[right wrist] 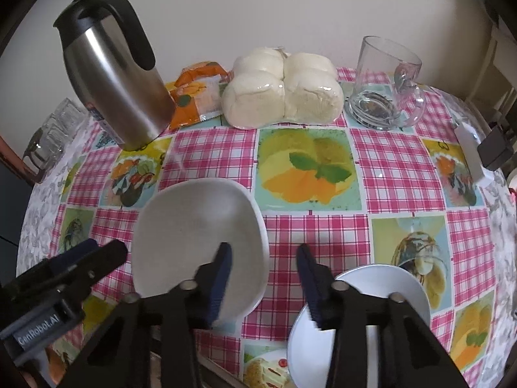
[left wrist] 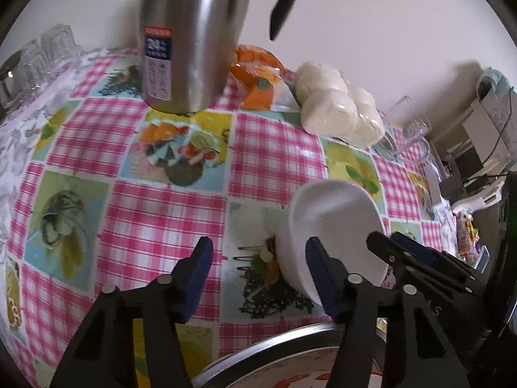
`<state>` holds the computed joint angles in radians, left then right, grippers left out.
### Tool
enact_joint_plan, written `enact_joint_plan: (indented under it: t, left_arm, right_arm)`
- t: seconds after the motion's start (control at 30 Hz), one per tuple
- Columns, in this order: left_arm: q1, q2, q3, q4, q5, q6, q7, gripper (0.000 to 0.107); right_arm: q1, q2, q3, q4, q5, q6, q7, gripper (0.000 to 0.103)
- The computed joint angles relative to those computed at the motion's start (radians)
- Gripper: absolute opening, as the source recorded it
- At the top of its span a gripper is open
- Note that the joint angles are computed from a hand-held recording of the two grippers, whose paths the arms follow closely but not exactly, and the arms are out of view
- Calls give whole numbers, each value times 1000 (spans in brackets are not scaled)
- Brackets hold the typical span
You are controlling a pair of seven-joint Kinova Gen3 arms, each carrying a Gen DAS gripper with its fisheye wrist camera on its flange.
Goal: Organize plates and bowls
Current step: 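Close the right gripper on the white square bowl rim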
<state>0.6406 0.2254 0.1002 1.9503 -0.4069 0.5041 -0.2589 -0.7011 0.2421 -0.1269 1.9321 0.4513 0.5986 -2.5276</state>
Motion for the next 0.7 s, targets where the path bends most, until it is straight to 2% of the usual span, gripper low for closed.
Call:
enact_joint_plan:
  t: [0.17, 0.27, 0.33, 0.4, 0.43, 0.5, 0.57, 0.7]
  left_arm:
    - [-31, 5, 27, -25, 50, 25, -97, 48]
    - [-52, 0, 34, -14, 88, -5, -146, 41]
    - [-63, 1, 35, -7, 114, -20, -173, 40]
    - [-81, 3, 40, 3, 152, -38, -210, 36]
    - [-92, 4, 44, 8, 173, -48, -231, 31]
    - [-107, 5, 48, 17, 210, -66, -268, 26]
    - [-118, 7, 47, 24, 240, -74, -300, 19]
    - [-147, 5, 47, 50, 308, -88, -345, 19]
  right_arm:
    - [2, 25, -10, -26, -17, 34, 46, 29]
    - [1, 43, -13, -44, -32, 54, 80, 20]
    - [-21, 52, -1, -50, -15, 66, 63, 20]
    - [-25, 52, 0, -46, -11, 54, 67, 11]
    - [-10, 50, -10, -39, -28, 32, 90, 9]
    - [3, 52, -18, -40, -56, 11, 124, 9]
    - [-30, 64, -4, -58, -35, 37, 114, 9]
    - [-29, 77, -17, -78, -55, 39, 168, 9]
